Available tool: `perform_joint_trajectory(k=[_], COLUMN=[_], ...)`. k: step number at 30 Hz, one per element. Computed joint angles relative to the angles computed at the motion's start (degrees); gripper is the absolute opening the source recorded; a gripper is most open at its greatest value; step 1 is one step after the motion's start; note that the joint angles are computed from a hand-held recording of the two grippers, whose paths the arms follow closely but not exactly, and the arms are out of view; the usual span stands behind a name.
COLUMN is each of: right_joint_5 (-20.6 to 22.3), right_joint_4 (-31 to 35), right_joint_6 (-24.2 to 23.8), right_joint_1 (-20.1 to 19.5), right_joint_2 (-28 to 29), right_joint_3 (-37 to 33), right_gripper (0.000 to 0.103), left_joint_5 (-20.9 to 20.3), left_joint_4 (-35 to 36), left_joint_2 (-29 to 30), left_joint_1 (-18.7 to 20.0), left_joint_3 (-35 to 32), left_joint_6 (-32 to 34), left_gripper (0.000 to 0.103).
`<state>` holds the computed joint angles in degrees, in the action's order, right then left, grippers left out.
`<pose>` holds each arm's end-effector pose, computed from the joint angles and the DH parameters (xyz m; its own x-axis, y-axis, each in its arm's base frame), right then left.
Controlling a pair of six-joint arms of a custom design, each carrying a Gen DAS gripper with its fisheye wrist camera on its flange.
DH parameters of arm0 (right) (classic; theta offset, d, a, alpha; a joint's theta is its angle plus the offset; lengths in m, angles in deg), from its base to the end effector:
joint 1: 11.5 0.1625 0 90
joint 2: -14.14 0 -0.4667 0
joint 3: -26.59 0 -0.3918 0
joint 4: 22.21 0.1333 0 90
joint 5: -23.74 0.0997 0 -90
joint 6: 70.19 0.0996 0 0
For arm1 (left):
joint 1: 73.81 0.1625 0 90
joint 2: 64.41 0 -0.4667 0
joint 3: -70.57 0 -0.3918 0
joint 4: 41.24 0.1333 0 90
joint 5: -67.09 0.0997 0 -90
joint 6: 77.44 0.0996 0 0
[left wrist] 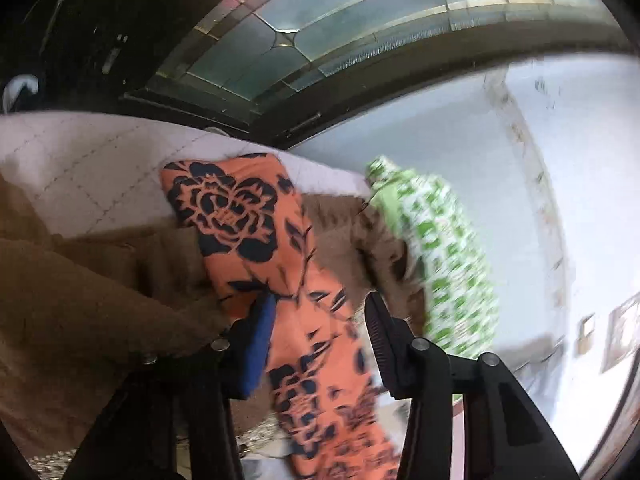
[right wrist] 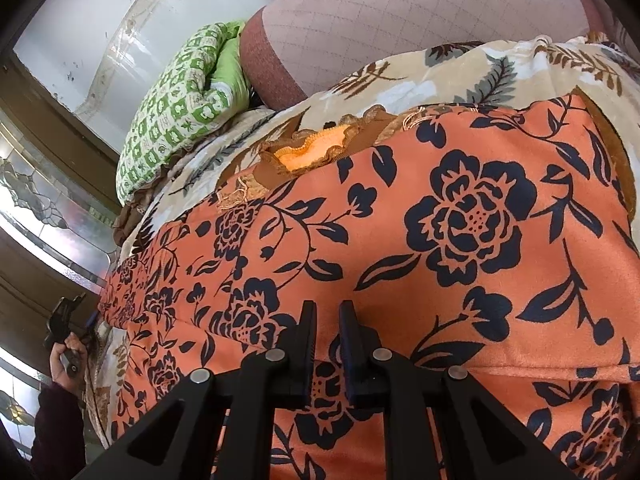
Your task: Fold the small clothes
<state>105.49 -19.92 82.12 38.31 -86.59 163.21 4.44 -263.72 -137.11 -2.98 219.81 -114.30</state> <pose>-0.0462 -0.2835 0.2521 -0.9192 0.2698 0.2867 -0.0319 0.6749 -0.7373 0.0512 -0.3980 0.2601 -0.8816 -0.3716 0.2911 -0.4311 0.3826 -0.8172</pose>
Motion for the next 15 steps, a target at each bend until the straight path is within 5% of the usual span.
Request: perform_joint_trajectory(k=[12, 15], right_joint_5=[-0.4, -0.1], right_joint_4=[-0.2, -0.5], right_joint_6=[0.2, 0.3], right_joint_1=[-0.2, 0.2], right_joint_2=[0.1, 0.5], right_joint_3=[0.0, 0.0], right_gripper=[0.014, 0.014], left_joint_5=[-0.2, -2.7], left_joint_4=[3.0, -0.9], left_joint_2=[0.4, 0.8], left_joint_1=[2.9, 3.5], left_joint_3=[-1.7, -0.7], left_joint_6=[-6.4, -7.2], left_gripper=[0.049, 0.049])
